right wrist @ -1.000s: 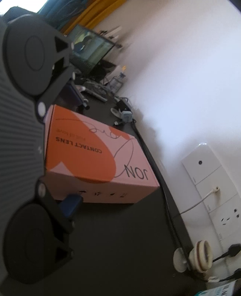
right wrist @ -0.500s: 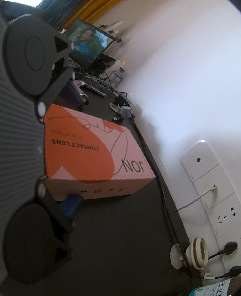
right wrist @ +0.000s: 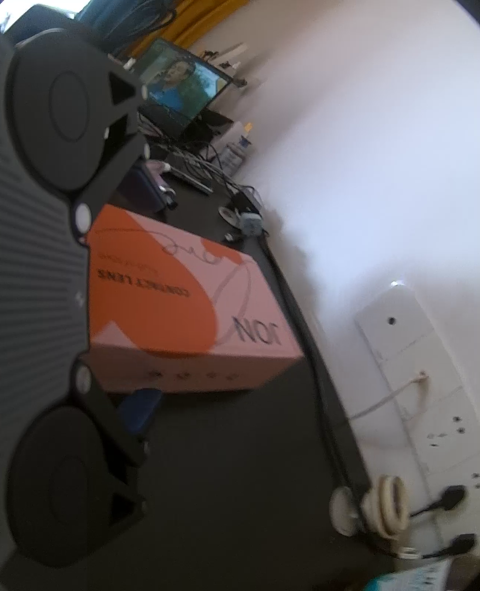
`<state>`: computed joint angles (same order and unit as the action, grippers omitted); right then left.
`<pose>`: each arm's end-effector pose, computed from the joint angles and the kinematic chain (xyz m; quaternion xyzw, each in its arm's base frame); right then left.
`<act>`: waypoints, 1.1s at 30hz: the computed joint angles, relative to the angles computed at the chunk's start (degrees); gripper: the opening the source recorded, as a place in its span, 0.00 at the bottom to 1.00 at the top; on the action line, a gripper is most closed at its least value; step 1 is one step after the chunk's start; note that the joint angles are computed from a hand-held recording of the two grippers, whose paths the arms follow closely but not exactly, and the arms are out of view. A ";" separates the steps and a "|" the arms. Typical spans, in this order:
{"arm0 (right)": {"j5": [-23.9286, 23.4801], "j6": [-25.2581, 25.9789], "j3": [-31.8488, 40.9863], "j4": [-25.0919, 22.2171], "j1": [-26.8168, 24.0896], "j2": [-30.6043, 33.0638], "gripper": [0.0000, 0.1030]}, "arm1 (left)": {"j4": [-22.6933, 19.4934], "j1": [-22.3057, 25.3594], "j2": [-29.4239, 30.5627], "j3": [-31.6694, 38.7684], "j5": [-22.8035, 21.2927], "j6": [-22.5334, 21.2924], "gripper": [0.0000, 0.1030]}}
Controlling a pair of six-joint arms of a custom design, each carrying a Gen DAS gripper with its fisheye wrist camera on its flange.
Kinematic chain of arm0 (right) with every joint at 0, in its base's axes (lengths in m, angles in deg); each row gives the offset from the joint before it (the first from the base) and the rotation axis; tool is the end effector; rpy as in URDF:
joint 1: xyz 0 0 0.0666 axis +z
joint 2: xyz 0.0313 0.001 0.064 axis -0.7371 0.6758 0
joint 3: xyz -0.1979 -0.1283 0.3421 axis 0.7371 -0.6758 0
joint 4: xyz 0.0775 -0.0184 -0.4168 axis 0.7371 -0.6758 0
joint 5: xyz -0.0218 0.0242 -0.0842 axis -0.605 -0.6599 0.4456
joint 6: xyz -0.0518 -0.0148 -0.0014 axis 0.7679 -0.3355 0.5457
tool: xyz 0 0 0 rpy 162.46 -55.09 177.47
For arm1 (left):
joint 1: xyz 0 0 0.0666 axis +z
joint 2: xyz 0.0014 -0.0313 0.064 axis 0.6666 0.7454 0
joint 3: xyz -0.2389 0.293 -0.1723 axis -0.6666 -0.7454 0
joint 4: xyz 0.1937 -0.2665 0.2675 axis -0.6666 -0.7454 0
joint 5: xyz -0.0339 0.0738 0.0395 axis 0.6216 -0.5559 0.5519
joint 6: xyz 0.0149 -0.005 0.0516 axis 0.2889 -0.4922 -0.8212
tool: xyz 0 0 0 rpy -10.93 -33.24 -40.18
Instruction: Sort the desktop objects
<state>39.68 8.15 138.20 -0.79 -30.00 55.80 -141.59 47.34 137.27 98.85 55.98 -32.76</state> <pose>0.6500 0.2126 0.4328 0.1051 0.8761 0.3009 0.3617 0.6516 0.0371 0.4375 0.3268 0.8266 -0.2615 0.3763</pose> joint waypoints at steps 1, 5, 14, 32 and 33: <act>0.14 0.18 0.01 0.12 -0.19 -0.08 0.99 | 0.08 0.72 0.73 1.27 1.92 2.51 1.00; 0.18 -1.46 1.27 0.71 -1.25 0.65 0.99 | 6.30 1.78 1.67 2.99 6.21 13.15 1.00; -4.36 -7.94 6.78 3.40 -2.70 5.45 0.99 | 7.21 -1.64 3.99 5.10 2.65 12.12 1.00; 2.25 -0.27 1.44 5.76 -0.92 0.69 0.99 | 12.48 -0.03 -1.16 -2.10 -0.01 10.08 1.00; 4.20 1.65 -0.24 5.93 -0.72 -0.84 0.99 | 13.22 0.38 -0.86 -1.62 0.07 12.17 1.00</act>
<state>43.88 9.79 137.96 5.14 -30.72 54.96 -128.36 47.73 136.41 97.23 56.05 -20.59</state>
